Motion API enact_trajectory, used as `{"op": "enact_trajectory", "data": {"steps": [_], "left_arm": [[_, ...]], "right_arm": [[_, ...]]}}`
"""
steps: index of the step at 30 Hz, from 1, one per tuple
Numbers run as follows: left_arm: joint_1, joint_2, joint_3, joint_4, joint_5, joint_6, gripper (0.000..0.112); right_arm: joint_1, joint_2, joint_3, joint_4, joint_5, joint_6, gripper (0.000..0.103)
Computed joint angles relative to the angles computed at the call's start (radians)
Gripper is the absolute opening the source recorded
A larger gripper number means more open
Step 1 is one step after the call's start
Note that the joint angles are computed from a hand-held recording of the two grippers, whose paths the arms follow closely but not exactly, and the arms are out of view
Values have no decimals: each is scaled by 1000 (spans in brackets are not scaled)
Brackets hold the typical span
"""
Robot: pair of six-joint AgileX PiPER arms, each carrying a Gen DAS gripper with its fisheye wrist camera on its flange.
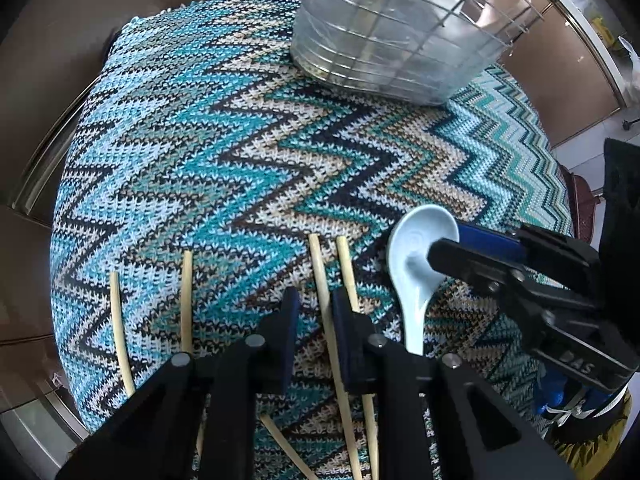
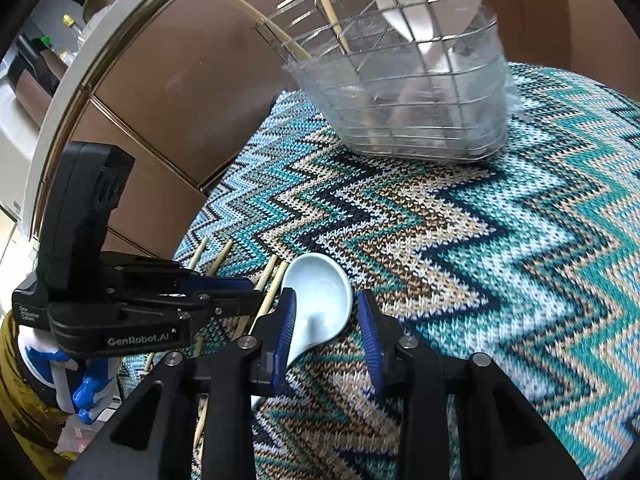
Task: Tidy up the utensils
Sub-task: 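Grasp a third chopstick with the left tool while the right tool grasps a white spoon, then lift the chopstick with the left tool while the right tool lifts the spoon toward the holder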
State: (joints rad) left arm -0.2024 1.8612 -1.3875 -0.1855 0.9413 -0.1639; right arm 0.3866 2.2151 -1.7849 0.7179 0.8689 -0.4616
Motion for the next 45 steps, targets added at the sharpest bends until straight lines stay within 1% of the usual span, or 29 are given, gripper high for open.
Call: {"op": "enact_trajectory", "data": {"steps": [5, 8, 10, 13, 15, 17, 18, 21, 25, 27, 29, 31, 34, 38, 41, 45], "left_arm": [[-8, 7, -15, 38, 7, -49, 16], [-31, 10, -11, 73, -13, -104, 14], [-32, 3, 1, 81, -26, -122, 8], [-29, -18, 32, 81, -61, -144, 5], [-24, -57, 77, 62, -106, -139, 5], [-31, -97, 109, 75, -130, -160, 5], [-27, -121, 130, 57, -145, -148, 5], [-22, -189, 170, 30, -163, -138, 5], [-4, -303, 241, -60, -215, -68, 5], [12, -356, 265, -88, -222, -33, 5], [11, -415, 292, -106, -239, -23, 5], [12, -470, 309, -114, -245, -19, 5], [8, -549, 317, -107, -236, -32, 5], [-21, -622, 266, -37, -207, -84, 5], [-43, -640, 182, 19, -181, -113, 5], [-66, -604, 51, 85, -162, -137, 5]], "right_arm": [[13, 43, -67, -43, 28, 14, 10], [28, 21, -37, -93, -9, 22, 8], [30, -6, 4, -91, -41, 8, 8], [36, -78, 98, -78, -107, -15, 7], [41, -145, 175, -78, -155, -22, 6], [48, -213, 249, -87, -199, -23, 6], [51, -244, 281, -91, -216, -22, 6], [67, -346, 389, -119, -275, -1, 5], [100, -471, 511, -194, -346, 74, 6], [112, -522, 555, -229, -366, 110, 6], [135, -578, 598, -308, -389, 190, 6], [152, -625, 630, -356, -397, 245, 6], [197, -692, 662, -500, -402, 392, 6], [235, -766, 639, -648, -365, 539, 6], [247, -803, 582, -725, -328, 596, 6], [244, -800, 480, -778, -288, 619, 6]]}}
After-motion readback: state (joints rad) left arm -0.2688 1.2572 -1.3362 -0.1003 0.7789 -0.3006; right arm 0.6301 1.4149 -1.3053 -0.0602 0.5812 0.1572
